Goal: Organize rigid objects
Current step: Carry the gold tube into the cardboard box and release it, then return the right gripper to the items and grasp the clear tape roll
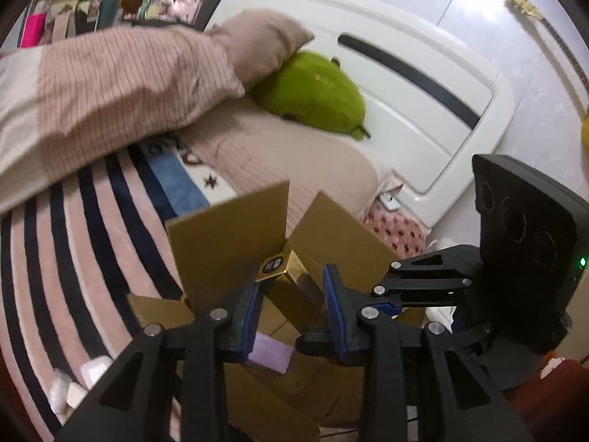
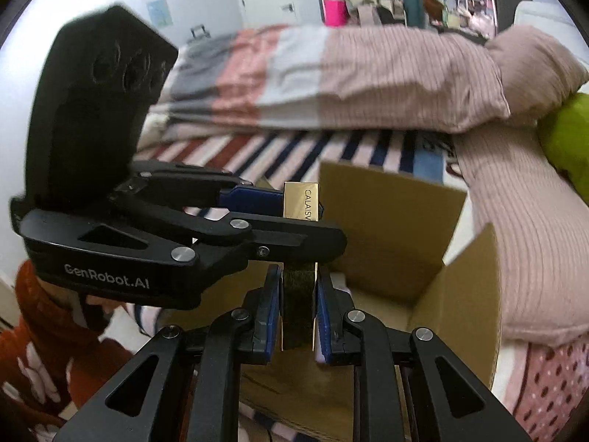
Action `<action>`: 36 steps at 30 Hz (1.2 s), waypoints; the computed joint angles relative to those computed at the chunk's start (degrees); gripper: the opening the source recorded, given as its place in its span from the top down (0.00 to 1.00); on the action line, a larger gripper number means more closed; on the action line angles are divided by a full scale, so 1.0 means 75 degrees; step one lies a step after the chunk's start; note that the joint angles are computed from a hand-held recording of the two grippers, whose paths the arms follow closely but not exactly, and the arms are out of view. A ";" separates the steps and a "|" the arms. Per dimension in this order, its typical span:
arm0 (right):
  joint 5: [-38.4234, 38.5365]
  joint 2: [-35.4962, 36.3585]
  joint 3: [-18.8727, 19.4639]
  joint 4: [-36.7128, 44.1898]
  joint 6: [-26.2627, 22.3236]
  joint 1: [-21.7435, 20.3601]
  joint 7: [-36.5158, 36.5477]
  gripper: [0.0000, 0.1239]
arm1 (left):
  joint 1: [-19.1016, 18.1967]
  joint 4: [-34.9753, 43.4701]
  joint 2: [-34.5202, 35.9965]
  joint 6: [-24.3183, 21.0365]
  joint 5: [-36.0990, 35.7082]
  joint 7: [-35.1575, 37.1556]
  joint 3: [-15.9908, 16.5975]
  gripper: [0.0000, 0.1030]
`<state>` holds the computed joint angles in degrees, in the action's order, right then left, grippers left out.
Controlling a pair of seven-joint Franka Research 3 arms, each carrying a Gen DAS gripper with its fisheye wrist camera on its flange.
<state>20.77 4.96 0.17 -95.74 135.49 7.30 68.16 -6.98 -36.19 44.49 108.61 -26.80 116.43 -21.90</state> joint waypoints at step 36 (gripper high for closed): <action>-0.2100 0.2435 0.0108 0.1694 -0.0145 0.1870 0.1103 0.65 | 0.2343 -0.7428 -0.3935 0.4083 -0.2678 0.2365 0.1367 0.20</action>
